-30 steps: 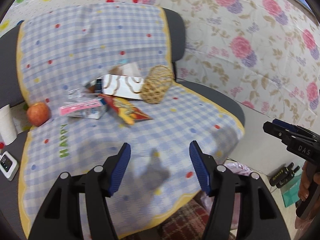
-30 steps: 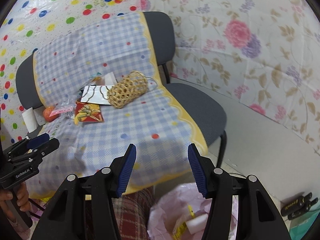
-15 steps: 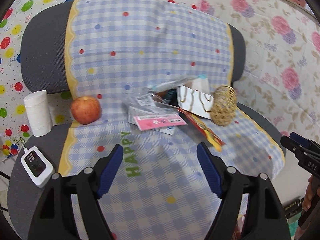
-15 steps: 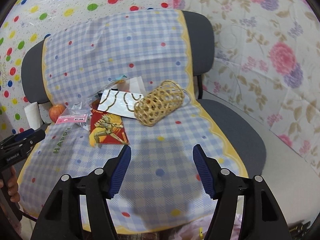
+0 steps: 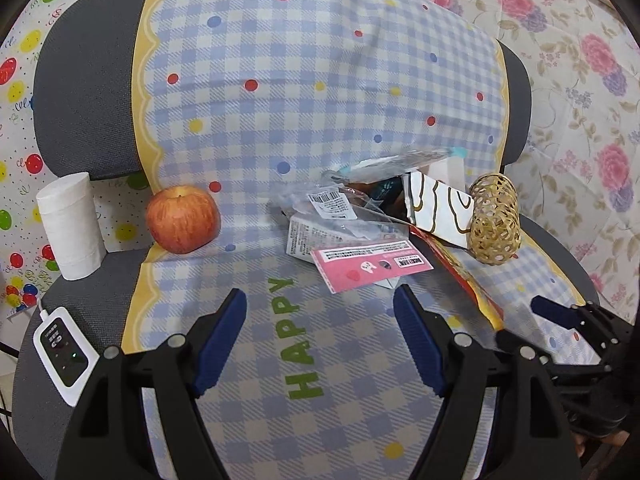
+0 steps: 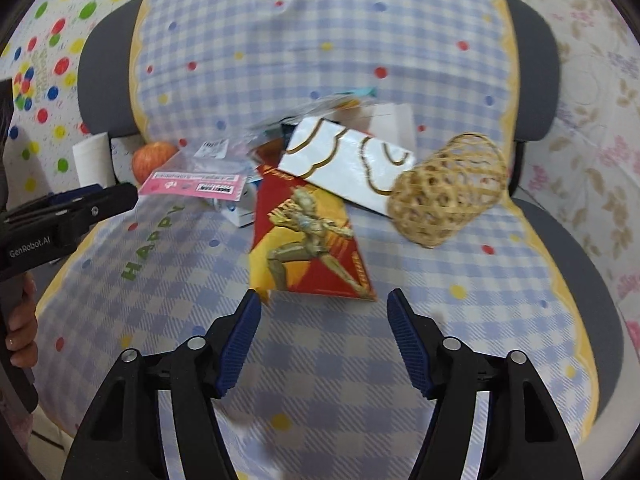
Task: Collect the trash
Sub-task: 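Return both grippers open to the chair seat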
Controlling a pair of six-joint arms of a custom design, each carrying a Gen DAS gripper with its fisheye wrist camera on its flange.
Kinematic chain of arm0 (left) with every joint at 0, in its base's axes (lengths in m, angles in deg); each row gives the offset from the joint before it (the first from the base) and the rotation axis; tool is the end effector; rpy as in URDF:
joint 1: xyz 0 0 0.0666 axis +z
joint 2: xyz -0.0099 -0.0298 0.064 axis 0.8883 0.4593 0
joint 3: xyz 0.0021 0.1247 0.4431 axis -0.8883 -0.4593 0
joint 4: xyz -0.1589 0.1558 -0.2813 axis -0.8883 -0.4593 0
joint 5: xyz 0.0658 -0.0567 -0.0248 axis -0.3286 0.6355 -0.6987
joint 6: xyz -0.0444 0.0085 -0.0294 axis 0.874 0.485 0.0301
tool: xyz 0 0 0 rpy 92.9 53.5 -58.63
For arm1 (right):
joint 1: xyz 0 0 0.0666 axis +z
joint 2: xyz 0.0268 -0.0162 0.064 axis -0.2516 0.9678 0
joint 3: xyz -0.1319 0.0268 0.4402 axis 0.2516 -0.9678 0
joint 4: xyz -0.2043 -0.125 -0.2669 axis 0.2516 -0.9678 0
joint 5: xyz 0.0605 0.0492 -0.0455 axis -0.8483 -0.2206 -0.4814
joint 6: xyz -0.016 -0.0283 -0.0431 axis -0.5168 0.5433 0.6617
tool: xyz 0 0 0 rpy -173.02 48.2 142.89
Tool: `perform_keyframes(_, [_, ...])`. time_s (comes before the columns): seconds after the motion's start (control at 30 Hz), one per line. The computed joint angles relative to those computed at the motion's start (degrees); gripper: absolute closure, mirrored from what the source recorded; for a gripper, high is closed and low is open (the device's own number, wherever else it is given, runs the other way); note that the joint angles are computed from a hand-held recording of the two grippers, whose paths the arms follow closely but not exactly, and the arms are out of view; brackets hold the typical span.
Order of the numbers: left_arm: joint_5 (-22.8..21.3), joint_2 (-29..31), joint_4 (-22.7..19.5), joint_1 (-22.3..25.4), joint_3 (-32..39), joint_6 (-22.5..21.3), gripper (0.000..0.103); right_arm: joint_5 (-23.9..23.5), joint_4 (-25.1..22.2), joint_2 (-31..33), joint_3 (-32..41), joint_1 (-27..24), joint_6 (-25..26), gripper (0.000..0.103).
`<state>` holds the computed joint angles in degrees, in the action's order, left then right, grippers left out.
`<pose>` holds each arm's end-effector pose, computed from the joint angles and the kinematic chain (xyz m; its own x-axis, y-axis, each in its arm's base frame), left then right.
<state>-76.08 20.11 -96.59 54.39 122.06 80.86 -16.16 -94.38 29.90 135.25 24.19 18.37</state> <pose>0.4670 -0.0756 0.3653 -0.6338 0.1138 -0.7650 0.3053 0.9456 -0.1122 0.4169 0.3150 0.3402 -0.6956 -0.0577 -0.7161 -0.0660 0.9977 -0.0163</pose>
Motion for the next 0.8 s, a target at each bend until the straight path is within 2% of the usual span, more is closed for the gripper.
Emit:
perform_keyframes(0.17, [1.2,2.2,-0.6,-0.1,2.3,0.9,0.029,-0.5,-0.6,2.2,2.2,-0.6,1.8,0.031])
perform_keyframes(0.3, [3.4,6.0,-4.1,-0.1,6.7,3.2,0.029,-1.0,-0.4,2.2,2.1,-1.0,1.4,0.031])
perform_keyframes(0.5, [6.5,10.1,-7.8,-0.2,11.2,6.5,0.042,-1.3,0.0,1.5,0.7,-1.5,0.2,0.031])
perform_keyframes(0.6, [7.5,10.9,-8.1,-0.2,12.2,7.7,0.055,-1.4,0.2,1.0,-0.2,-1.4,-0.7,0.031])
perform_keyframes(0.67, [7.5,10.5,-7.2,-0.2,11.8,8.0,0.072,-1.1,0.0,0.6,-0.5,-1.2,-1.1,0.031])
perform_keyframes(0.7, [7.6,10.1,-6.8,-0.3,11.6,7.8,0.075,-0.9,0.0,0.4,-0.6,-1.1,-1.2,0.031])
perform_keyframes(0.77, [7.4,8.6,-5.4,-0.4,10.2,6.5,0.093,-0.5,-0.1,0.1,-0.7,-0.9,-1.1,0.031])
perform_keyframes(0.8, [6.8,8.0,-5.0,-0.5,9.7,5.8,0.095,-0.3,-0.3,0.0,-0.5,-0.7,-1.1,0.031])
